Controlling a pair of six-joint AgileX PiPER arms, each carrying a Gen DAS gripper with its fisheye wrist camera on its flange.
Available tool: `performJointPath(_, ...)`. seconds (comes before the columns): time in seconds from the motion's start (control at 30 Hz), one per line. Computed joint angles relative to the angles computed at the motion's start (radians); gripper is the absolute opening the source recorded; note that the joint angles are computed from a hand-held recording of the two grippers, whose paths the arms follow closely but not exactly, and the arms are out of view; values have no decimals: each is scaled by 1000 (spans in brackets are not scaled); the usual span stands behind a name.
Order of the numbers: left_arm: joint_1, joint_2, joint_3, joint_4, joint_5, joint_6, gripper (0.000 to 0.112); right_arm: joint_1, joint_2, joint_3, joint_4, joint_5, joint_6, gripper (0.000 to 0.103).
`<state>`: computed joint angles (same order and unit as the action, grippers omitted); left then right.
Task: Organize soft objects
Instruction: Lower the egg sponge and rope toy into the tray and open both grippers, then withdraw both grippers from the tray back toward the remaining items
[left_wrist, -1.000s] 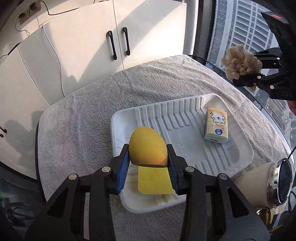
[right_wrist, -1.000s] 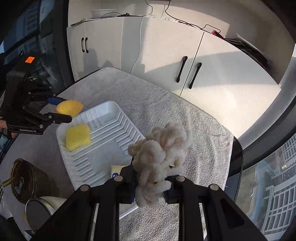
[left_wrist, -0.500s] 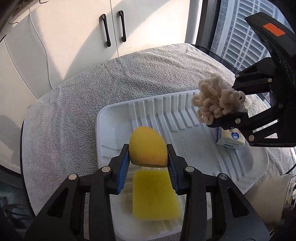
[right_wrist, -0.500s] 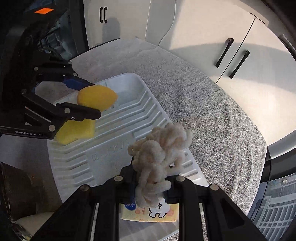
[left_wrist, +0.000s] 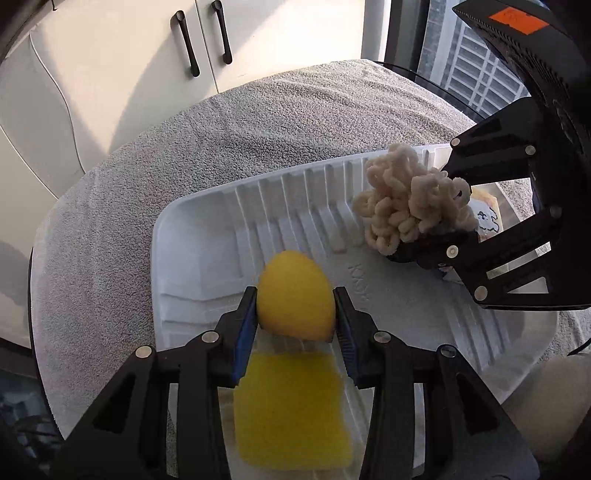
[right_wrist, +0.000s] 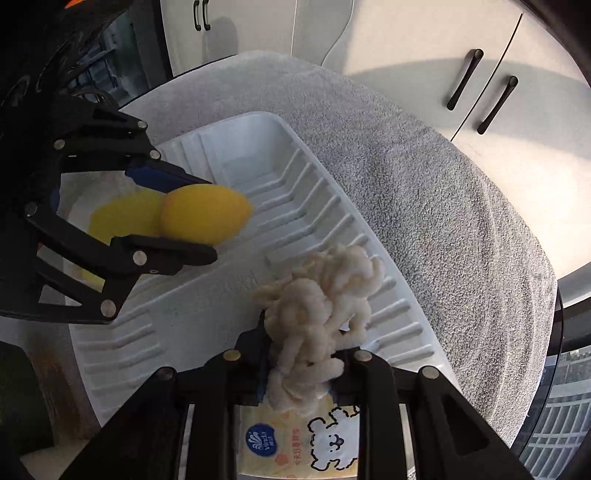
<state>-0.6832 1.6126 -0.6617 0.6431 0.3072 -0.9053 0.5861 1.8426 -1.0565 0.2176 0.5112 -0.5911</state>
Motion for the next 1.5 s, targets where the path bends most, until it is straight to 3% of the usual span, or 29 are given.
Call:
performJointPath(0.1,8,10,2,-20,-5,8,45,-1,-9,10,-16,-12,16,32)
performJointPath(0.27,35,4,30,-11,-41,-31,57,3,-34,41,-7,-15,15,54)
performJointPath(0.37,35,-10,57,36,-51,-100,60,1,-59,75,25,-33,-27,59)
performJointPath(0.8,10,-85,152,119,-71,-276,61,-134,-226,139,314,38,-290,64)
performJointPath(1.03,-33,-105,172,184,-46,-398,61,-209,-309,166,380,86,-362,64)
performJointPath(1.13,-16,-127,196,205,-82,-440,62,-235,-345,178,407,107,-383,64)
performJointPath(1.2,-17,-152,215,284,-91,-538,66,-254,-371,190,425,122,-401,65)
performJointPath(1.3,-4,-192,235,297,-135,-557,84,-292,-384,199,485,144,-463,67)
performJointPath(1.37,-39,-213,230,340,-89,-621,100,-332,-431,233,525,173,-505,73)
performJointPath(1.5,-66,-264,227,287,-54,-595,100,-370,-500,287,552,194,-531,74)
